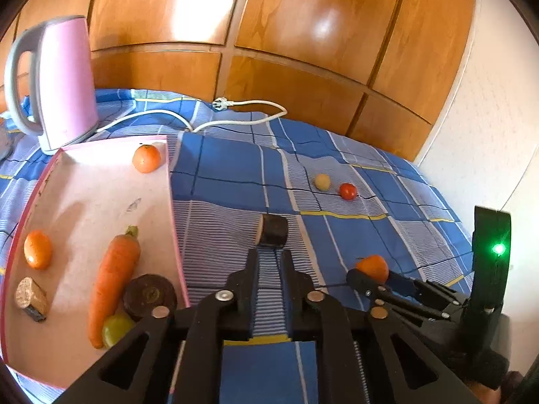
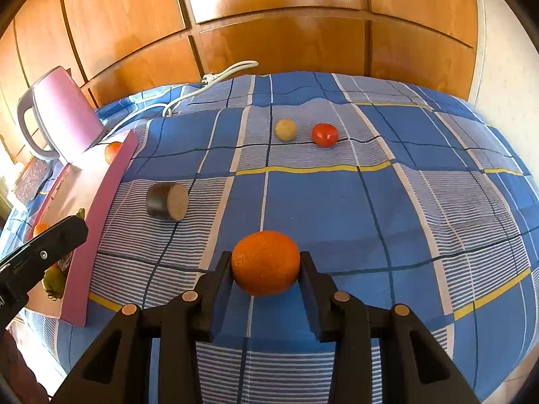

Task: Organize fruits
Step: 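Lift the slice and orange off the bedspread with both tools, then carry the held slice and orange over the tray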

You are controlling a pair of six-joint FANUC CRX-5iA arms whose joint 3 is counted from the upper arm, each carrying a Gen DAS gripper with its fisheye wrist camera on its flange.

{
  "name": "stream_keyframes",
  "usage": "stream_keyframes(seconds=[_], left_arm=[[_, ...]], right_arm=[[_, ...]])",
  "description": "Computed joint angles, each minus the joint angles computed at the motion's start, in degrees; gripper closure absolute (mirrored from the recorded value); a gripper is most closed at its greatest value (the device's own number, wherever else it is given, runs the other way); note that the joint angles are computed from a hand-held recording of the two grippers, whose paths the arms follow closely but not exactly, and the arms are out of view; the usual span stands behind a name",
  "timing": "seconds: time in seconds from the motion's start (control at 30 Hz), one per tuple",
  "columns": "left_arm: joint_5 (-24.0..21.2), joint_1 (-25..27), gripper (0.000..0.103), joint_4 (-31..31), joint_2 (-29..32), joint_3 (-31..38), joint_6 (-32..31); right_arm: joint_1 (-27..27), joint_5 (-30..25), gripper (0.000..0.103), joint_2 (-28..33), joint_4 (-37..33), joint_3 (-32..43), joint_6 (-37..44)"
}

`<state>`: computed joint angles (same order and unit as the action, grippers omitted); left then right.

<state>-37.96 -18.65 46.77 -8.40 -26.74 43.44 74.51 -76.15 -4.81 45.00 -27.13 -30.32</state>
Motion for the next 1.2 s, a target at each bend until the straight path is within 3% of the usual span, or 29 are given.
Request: stream_keyframes(seconds=[0.07,0.2,0.4,0.57,0.6,0.63,0.67,1.2], left_arm=[[0.16,-0.63,0.060,-0.76,0.89,1.11,0.51],[-0.30,-2.13,0.057,-5.60,4.33,5.48,3.99],[-2.79,-3.93,0.057,-14.23,10.82,13.19,12.69],[-3.23,-5.03,0.057,-18.07,13.56,16.00,15.90],[-2.91,-5.33,0.060,-19.54,14.07,16.57,17.08],[-2.79,-5.48,0.071,-20.36,14.31,16.85,17.84],[-2.94,-5.53,0.075,-20.37,14.61,17.05,17.87],[-1.17,-3.88,0.076,-14.85,7.82,9.90,13.49]], right_arm=[[0.01,0.40,0.064,-0.25,0.06,-0.46,-0.62],[-0.10,1.03,0.064,-0.53,0.48,-1.21,-0.96],[-0.37,1.24,0.064,-1.21,1.12,-2.17,-1.37],[-1.37,1.94,0.064,-1.39,0.99,-2.35,-0.55],[-1.59,2.20,0.064,-1.42,0.97,-2.44,-0.33],[-1.75,2.27,0.064,-1.36,1.04,-2.46,-0.15],[-1.90,2.36,0.064,-1.42,1.07,-2.54,0.04],[-1.89,1.15,0.064,0.10,2.54,0.08,2.68]])
